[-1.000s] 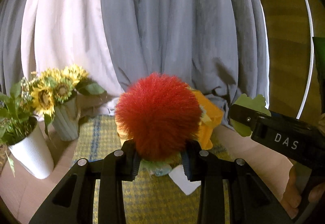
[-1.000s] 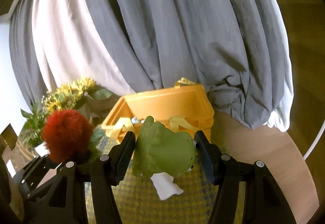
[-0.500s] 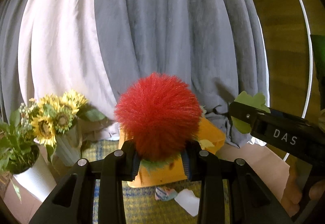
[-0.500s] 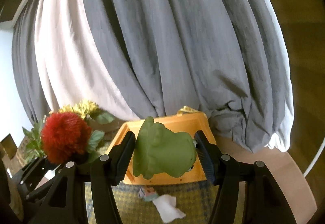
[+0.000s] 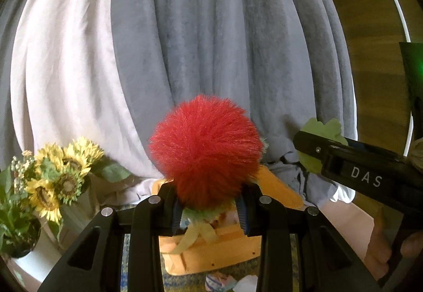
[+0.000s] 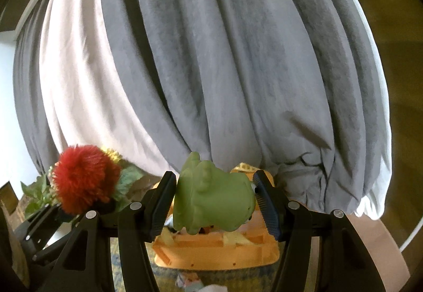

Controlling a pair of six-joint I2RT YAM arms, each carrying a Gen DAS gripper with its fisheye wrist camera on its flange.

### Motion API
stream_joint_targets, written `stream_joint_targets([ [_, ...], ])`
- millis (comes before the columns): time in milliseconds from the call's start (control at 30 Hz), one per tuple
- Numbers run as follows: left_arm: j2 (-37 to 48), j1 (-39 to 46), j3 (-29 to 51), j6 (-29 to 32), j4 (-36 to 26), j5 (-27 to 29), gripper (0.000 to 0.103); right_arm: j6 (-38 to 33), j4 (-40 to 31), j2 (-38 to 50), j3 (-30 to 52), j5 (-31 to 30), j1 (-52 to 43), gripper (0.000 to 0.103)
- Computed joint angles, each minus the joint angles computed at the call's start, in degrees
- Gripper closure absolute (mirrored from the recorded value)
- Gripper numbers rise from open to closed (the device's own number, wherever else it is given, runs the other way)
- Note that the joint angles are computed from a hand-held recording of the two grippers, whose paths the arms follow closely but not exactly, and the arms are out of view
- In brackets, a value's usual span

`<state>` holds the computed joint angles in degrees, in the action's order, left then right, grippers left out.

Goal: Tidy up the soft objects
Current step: 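Lift the red pompom with the left tool and green plush with the right tool over the crate, then open both tools to drop the pompom and green plush into the crate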

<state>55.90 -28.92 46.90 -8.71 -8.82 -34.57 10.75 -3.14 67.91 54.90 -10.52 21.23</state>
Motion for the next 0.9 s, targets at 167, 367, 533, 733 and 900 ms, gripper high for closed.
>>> stream_joint_targets([
  [167, 3.4, 3.4, 1.1, 2.1, 3.1, 3.2, 0.070, -0.6, 1.5, 4.6, 3.1, 0.0, 0.0, 0.042],
  [367, 8.7, 6.7, 3.5, 3.8, 5.7, 6.9, 0.070, -1.9, 2.8, 9.6, 6.3, -0.3, -0.3, 0.042],
  [533, 14.2, 10.4, 6.4, 3.4, 6.1, 11.5, 0.070, -2.8, 2.5, 15.8, 11.2, -1.0, -0.9, 0.043],
  [733, 22.6, 13.5, 11.0, 3.5, 4.8, 15.7, 0.070, -2.5, -0.2, 24.0, 17.5, -2.0, -1.3, 0.044],
  [900, 28.3, 15.3, 13.9, 4.3, 4.2, 17.6, 0.069, -4.0, -2.2, 29.1, 21.8, 0.0, -0.9, 0.044],
])
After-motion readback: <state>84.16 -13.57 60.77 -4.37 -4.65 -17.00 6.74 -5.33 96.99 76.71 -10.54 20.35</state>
